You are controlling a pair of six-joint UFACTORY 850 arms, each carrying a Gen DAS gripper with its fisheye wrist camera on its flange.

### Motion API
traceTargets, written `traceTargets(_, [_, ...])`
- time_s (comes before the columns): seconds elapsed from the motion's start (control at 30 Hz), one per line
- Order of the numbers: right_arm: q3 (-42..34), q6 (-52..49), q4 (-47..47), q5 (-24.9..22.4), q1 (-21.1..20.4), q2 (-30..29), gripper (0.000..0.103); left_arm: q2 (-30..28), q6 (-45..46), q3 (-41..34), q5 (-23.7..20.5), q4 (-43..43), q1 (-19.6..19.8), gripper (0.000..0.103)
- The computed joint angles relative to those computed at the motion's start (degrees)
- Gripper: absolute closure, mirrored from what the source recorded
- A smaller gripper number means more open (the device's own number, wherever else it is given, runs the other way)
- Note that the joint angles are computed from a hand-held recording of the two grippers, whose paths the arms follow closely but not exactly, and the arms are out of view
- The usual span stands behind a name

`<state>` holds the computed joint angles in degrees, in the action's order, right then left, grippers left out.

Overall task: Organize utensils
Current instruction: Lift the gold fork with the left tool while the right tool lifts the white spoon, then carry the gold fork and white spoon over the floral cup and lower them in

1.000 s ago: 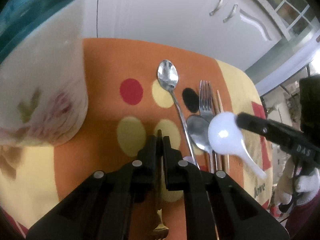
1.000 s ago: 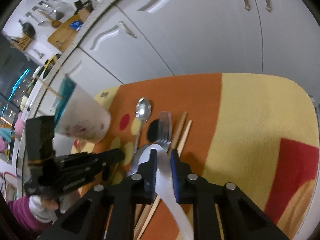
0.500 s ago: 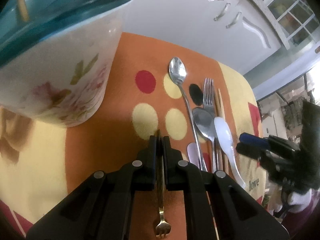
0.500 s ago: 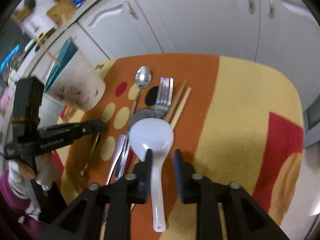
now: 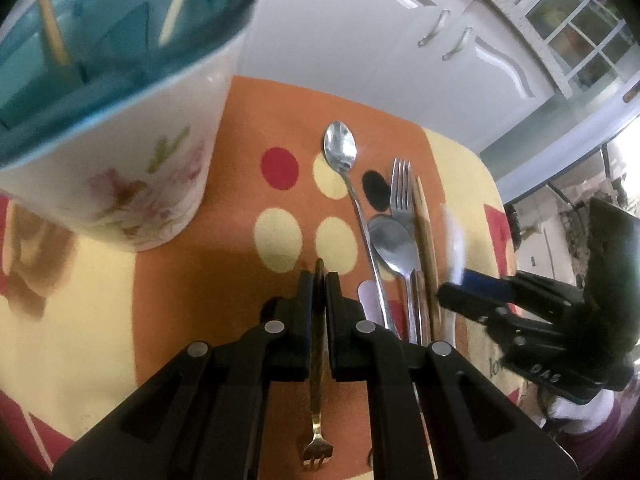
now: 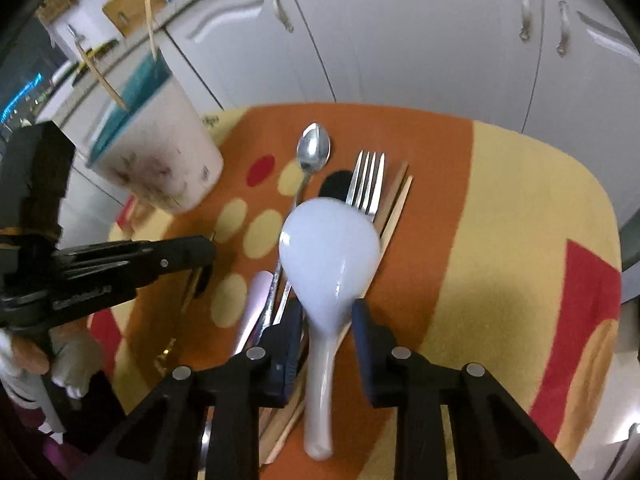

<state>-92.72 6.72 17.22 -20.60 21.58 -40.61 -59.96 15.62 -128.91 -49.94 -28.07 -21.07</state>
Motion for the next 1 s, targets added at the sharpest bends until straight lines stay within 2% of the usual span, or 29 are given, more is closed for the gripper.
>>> traceTargets(0.03, [1.22, -2.64, 3.32, 1.04, -0.28, 0.96, 0.08, 0.1, 0.15, 0.05, -0.05, -0.31, 0.11, 0.099])
traceTargets(0.07, [2.2, -5.44, 6.73, 1.8, -0.54, 1.68, 0.086, 0.18, 0.36, 0.01, -0.29, -0.72, 0.24, 0.099])
traceTargets(0.17, [5.35, -14.03, 16.72, 4.03, -1.02, 4.19, 0.086, 1.46, 1.98, 1.72, 0.14, -2.82, 0.6, 0.099])
traceTargets(0.3, [5.48, -11.75, 14.67, 4.61, -0.15, 4.32, 0.086, 3.63, 3.45, 4.59, 1.46, -3.99, 0.84, 0.099])
traceTargets(0.57, [5.94, -23.42, 26.78, 6.4, 0.96, 6.39, 0.086, 7.91, 7.4, 8.42, 1.28, -9.21, 2.46, 0.099])
traceTargets(0.73, [3.91, -25.22, 27.82, 7.3, 1.89, 6.42, 0.086, 11.6, 10.87, 12.05, 3.1, -11.76, 3.23, 0.099])
traceTargets(0.8, [2.95, -24.71, 26.91, 7.49, 2.27, 6.34, 0.086, 13.28, 12.45, 14.08, 4.72, -13.15, 3.55, 0.099])
traceTargets(1.0, [-1.37, -22.22, 22.65, 7.63, 3.18, 5.87, 0.086, 16.51, 14.78, 15.5, 5.58, -14.94, 4.82, 0.099])
